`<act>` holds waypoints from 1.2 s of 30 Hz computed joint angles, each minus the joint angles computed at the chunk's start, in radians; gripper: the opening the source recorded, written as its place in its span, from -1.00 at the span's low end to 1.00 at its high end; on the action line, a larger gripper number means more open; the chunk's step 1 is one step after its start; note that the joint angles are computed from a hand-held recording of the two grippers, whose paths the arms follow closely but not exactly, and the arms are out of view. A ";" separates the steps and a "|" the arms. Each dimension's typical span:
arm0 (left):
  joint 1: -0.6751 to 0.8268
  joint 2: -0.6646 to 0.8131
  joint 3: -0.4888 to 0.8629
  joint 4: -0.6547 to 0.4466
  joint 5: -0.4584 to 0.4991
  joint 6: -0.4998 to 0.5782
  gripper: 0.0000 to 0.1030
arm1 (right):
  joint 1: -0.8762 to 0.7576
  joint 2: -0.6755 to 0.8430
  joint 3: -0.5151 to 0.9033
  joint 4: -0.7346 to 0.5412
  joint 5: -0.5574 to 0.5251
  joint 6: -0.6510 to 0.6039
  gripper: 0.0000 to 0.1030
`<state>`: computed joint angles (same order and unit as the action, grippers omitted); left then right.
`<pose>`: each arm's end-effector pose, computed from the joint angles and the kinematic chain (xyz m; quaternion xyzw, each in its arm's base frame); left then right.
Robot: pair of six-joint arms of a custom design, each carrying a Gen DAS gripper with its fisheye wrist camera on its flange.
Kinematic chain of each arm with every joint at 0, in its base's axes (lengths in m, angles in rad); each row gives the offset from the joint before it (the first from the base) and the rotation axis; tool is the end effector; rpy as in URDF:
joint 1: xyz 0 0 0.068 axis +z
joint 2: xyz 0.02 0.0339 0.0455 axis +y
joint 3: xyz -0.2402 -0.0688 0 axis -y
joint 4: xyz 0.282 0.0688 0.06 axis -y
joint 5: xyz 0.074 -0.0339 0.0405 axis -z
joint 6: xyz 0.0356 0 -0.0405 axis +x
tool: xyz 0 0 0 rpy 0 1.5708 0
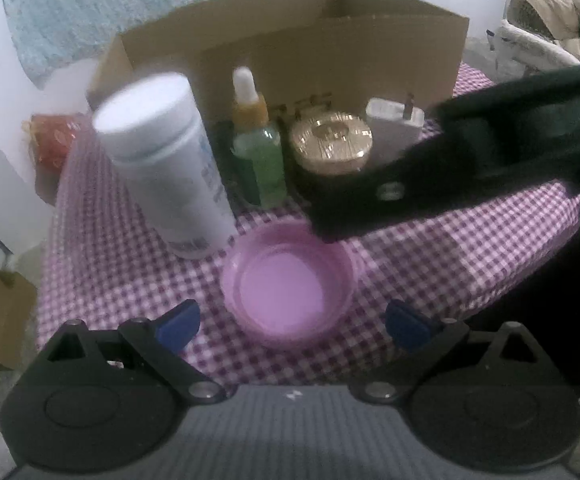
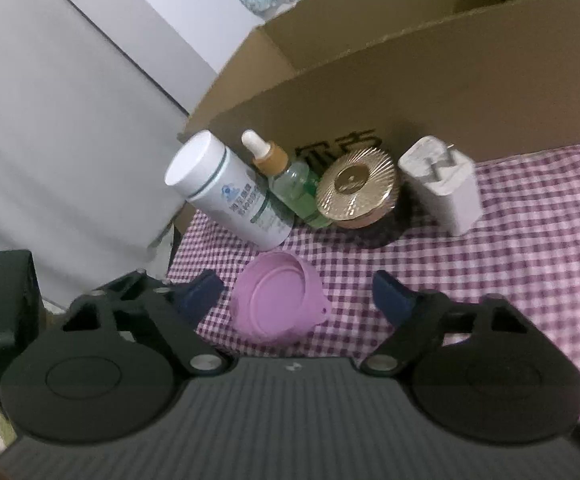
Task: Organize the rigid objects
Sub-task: 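Move the right gripper back from the box to the pink lid, then grasp the rim of the pink lid with the right gripper and lift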
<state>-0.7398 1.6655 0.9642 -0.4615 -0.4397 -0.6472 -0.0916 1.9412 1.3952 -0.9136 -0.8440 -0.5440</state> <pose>0.2606 -0.2174 0.1190 0.0001 0.9567 0.0378 0.2886 0.3907 -0.0092 0.1452 -0.2265 0.8826 0.3726 0.1759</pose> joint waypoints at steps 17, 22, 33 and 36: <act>0.015 0.044 -0.045 0.309 0.133 0.115 0.94 | -0.037 0.057 0.053 -0.015 0.077 -0.009 -0.04; -0.004 0.069 -0.046 0.340 0.084 0.157 1.00 | -0.045 0.092 0.083 -0.057 0.020 -0.042 0.52; 0.010 -0.028 -0.265 0.644 0.142 0.106 1.00 | -0.057 0.195 0.199 -0.192 -0.081 -0.053 0.97; 0.025 -0.049 -0.295 0.673 0.173 0.086 1.00 | -0.060 0.199 0.205 -0.205 -0.087 -0.061 0.97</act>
